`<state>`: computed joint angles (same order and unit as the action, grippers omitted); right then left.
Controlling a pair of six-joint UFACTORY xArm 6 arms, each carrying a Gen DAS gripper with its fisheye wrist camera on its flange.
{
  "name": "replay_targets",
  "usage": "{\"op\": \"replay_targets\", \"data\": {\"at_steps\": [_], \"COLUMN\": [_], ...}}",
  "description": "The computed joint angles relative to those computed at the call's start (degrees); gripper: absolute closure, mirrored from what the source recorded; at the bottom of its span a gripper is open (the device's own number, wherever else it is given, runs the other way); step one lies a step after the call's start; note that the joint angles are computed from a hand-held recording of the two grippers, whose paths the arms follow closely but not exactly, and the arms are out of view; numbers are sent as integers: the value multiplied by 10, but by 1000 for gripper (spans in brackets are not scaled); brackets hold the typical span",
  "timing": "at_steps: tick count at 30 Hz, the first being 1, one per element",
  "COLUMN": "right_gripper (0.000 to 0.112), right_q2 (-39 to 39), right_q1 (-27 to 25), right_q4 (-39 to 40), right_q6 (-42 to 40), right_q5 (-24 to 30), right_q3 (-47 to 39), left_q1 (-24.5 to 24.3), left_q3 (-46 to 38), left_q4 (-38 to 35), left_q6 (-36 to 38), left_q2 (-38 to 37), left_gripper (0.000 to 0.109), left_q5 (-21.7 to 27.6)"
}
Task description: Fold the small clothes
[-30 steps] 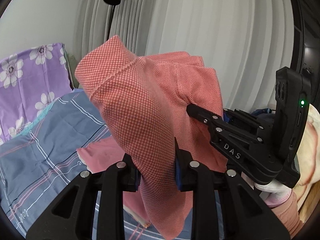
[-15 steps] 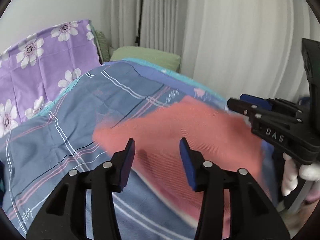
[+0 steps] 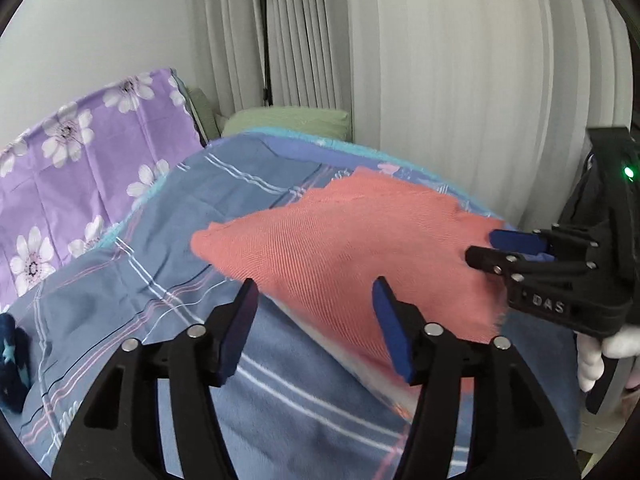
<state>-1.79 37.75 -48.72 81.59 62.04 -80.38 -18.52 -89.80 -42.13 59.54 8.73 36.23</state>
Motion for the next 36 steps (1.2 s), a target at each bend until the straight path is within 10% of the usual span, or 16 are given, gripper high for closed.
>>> {"op": "replay_targets", "data": {"at_steps": [12,23,26,36], "right_gripper": [38,31,26,25], "right_q2": [9,46,69,131], "right_q1": [212,302,322,355], "right_q4": [-52,-73,-90,-102], "right_q6": [116,155,152,135], "right_q5": [192,300,324,375], "right_q3": [-43,-107,-142,-225], "left_q1": [6,72,74,158], "left_q3": [237,337,370,370], "left_q4": [-140,-172,-83,-93], "left_q6": [155,161,81,76], "left_q2": [-236,-360,-387,-410], "left_gripper": [15,7,7,7], "left_q5": [-54,-71,-114,13]}}
